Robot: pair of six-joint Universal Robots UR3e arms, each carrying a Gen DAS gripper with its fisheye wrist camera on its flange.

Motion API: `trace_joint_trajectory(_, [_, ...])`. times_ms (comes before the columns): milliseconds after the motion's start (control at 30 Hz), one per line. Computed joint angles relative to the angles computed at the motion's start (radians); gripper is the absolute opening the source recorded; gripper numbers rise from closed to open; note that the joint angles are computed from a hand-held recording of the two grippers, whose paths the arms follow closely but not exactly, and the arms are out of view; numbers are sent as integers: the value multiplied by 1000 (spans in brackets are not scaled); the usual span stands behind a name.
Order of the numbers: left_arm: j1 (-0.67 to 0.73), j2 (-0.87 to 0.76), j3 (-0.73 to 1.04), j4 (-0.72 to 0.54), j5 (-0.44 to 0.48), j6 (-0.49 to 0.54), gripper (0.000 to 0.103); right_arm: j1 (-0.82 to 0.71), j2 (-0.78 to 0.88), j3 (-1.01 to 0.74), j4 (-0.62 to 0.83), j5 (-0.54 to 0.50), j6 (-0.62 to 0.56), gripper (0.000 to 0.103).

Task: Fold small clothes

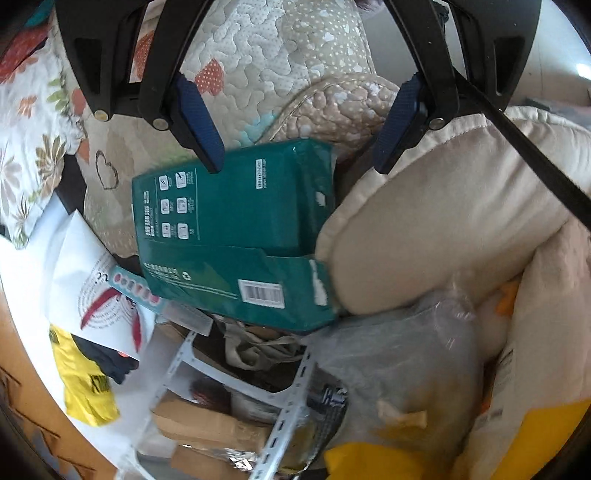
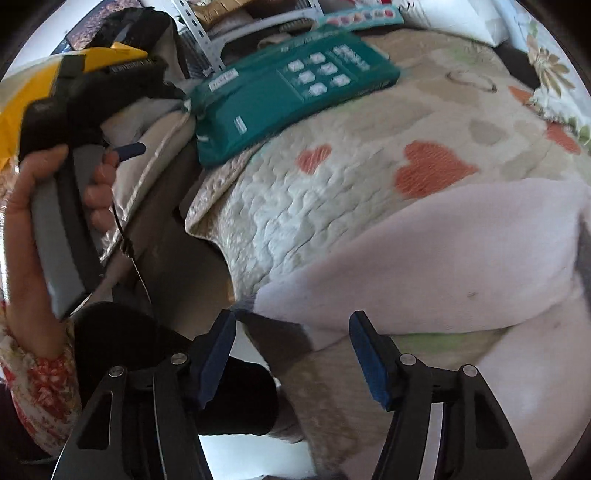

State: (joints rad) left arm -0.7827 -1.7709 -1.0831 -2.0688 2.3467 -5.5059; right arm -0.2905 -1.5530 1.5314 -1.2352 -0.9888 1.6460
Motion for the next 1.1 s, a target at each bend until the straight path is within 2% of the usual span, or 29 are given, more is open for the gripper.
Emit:
trace_joint_trajectory(67, [4, 18, -36, 48, -1, 13, 81, 29, 36, -7, -2, -9, 68, 69])
trace_joint_trajectory(267, [3, -26, 19, 57, 12, 71, 81, 72, 59, 37, -97, 22, 276, 68])
trace_joint_trajectory(333, [0, -41, 52, 13, 16, 48, 81, 81, 53, 61, -156, 27, 337, 33])
trace_joint_trajectory(367, [-1, -42, 54, 6, 16, 38, 81, 88, 58, 61, -184, 13, 359, 3])
trace_joint_trajectory(467, [1, -24, 14, 50, 10, 45, 81, 68, 104, -20, -109, 20, 361, 3])
trace_joint_trajectory(533, [-1, -31, 14, 71, 14, 60, 81, 10, 97, -96, -4, 59, 285, 3])
trace_joint_trajectory(600, [-4, -62, 49, 78, 24, 93, 81, -79, 117, -241, 179, 103, 170, 3])
trace_joint_trajectory(700, [-7, -116, 102, 128, 31, 180, 81, -240, 219, -503, 423, 134, 40, 3])
trace_joint_trajectory(733, [-7, -141, 130, 144, 33, 214, 81, -283, 259, -571, 454, 137, 33, 3])
trace_joint_trajectory(800, [-6, -186, 184, 162, 33, 270, 81, -358, 323, -629, 373, 125, 96, 5])
trace_joint_trajectory(833, [-6, -221, 226, 173, 30, 307, 81, -380, 341, -604, 238, 99, 183, 5])
trace_joint_trajectory(867, [-5, -243, 251, 184, 27, 332, 81, -389, 355, -575, 97, 57, 279, 12])
trace_joint_trajectory(900, [-4, -266, 277, 198, 23, 359, 81, -399, 366, -538, -39, 11, 361, 13])
trace_joint_trajectory(933, [-2, -296, 317, 200, 20, 382, 81, -413, 374, -512, -116, -12, 400, 13])
trace_joint_trajectory(967, [-2, -325, 358, 192, 19, 395, 81, -434, 388, -520, -121, -14, 395, 13])
trace_joint_trajectory(1033, [1, -385, 445, 175, 10, 427, 81, -473, 374, -521, -54, 11, 309, 18])
trace_joint_trajectory(1100, [9, -435, 507, 200, -9, 476, 81, -498, 284, -428, -12, 49, 163, 49])
